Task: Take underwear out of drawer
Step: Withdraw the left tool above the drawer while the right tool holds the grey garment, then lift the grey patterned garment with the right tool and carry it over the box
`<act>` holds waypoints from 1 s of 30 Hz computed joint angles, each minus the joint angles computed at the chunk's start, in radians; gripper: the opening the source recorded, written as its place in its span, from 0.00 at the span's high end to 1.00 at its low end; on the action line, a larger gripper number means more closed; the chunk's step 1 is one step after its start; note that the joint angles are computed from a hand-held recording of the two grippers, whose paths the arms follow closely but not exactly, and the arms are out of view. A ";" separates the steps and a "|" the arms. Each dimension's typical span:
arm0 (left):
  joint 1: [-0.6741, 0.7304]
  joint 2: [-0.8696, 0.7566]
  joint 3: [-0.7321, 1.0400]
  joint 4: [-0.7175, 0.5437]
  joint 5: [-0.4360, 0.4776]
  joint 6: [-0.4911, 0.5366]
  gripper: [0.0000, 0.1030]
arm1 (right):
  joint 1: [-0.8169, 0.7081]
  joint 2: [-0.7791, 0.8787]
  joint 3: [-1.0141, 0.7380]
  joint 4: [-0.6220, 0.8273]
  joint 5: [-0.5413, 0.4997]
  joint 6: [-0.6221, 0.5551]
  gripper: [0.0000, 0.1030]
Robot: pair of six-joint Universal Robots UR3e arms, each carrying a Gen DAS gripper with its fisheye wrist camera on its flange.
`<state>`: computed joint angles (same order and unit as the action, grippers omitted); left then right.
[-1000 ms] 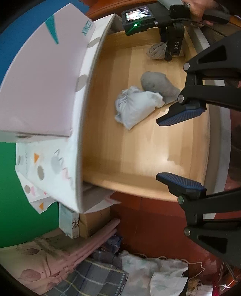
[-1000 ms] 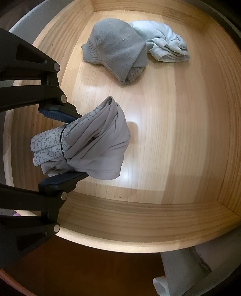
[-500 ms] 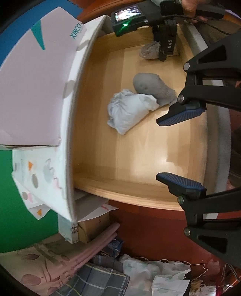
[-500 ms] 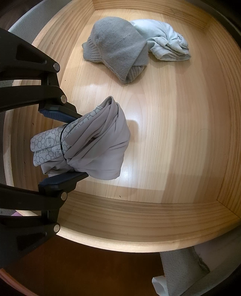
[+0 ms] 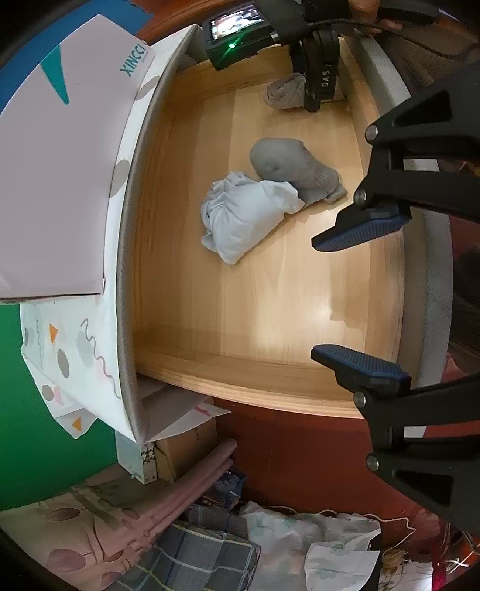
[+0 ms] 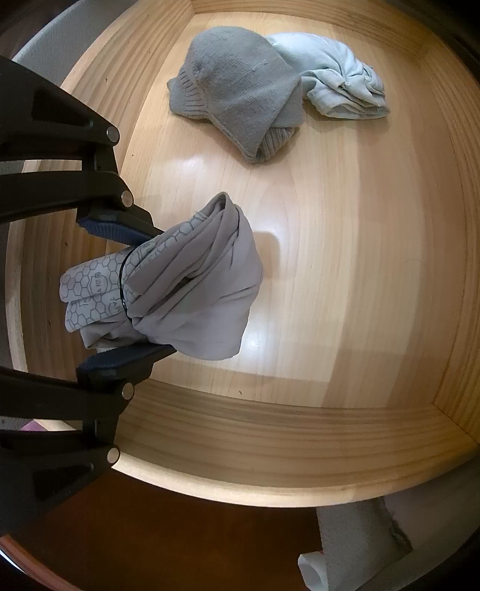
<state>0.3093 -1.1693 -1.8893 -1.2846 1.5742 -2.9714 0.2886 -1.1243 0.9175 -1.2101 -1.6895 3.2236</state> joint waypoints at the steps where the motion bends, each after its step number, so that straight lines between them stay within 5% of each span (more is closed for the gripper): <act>1: -0.006 0.001 -0.004 0.006 0.006 -0.002 0.48 | 0.002 0.002 -0.004 0.002 -0.004 0.003 0.57; 20: 0.134 0.082 -0.036 -0.030 -0.093 0.015 0.48 | -0.019 -0.239 0.189 -0.243 0.080 -0.029 0.59; 30: 0.180 0.100 -0.040 -0.057 -0.136 0.029 0.48 | -0.026 -0.263 -0.030 -0.090 0.120 -0.117 0.59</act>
